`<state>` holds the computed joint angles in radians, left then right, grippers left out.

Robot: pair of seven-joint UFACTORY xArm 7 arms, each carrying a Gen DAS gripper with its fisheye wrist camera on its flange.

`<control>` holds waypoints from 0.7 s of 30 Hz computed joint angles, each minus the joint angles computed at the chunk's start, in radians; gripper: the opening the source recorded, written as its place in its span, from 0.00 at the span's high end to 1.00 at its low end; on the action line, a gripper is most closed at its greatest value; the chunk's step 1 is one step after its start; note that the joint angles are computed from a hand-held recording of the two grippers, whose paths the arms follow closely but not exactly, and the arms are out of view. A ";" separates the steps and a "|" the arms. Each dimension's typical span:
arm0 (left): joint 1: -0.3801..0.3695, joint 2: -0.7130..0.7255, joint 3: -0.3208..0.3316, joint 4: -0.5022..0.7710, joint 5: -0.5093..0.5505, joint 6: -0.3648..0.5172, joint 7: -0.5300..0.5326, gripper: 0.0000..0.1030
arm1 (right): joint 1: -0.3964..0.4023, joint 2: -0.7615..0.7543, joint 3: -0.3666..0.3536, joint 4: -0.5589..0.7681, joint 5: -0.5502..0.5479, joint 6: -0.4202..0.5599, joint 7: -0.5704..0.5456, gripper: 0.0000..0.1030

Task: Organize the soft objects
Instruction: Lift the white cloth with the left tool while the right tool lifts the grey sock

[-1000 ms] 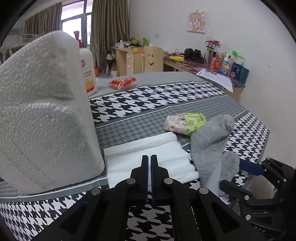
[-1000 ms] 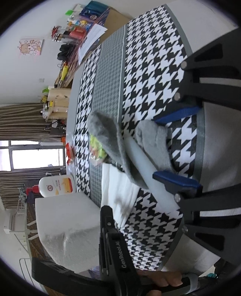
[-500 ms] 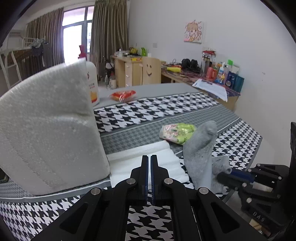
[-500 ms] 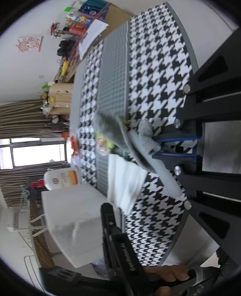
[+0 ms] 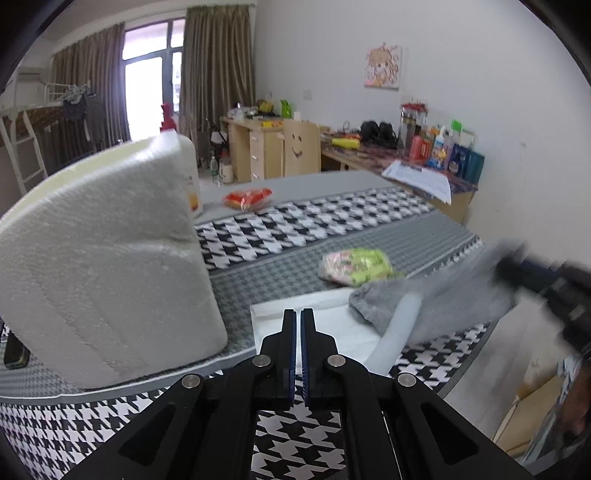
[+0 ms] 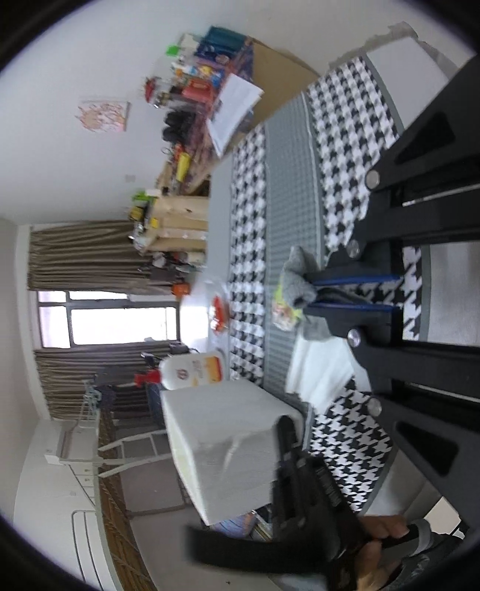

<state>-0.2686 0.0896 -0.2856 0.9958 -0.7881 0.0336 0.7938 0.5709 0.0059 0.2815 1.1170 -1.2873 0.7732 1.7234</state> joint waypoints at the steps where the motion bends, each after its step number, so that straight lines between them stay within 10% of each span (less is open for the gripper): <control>1: -0.010 0.007 0.013 -0.001 0.037 0.001 -0.034 0.98 | 0.002 -0.016 0.002 -0.008 -0.010 0.008 0.011 0.89; 7: -0.033 0.048 0.048 0.008 0.258 0.025 -0.214 0.93 | -0.020 -0.076 0.022 -0.044 -0.039 0.052 0.049 0.89; 14: 0.006 0.083 0.001 0.030 0.382 0.044 -0.311 0.41 | -0.051 -0.120 0.046 -0.092 -0.081 0.065 0.120 0.89; 21: -0.025 0.138 0.016 0.098 0.471 0.113 -0.391 0.38 | -0.071 -0.153 0.059 -0.149 -0.100 0.033 0.163 0.89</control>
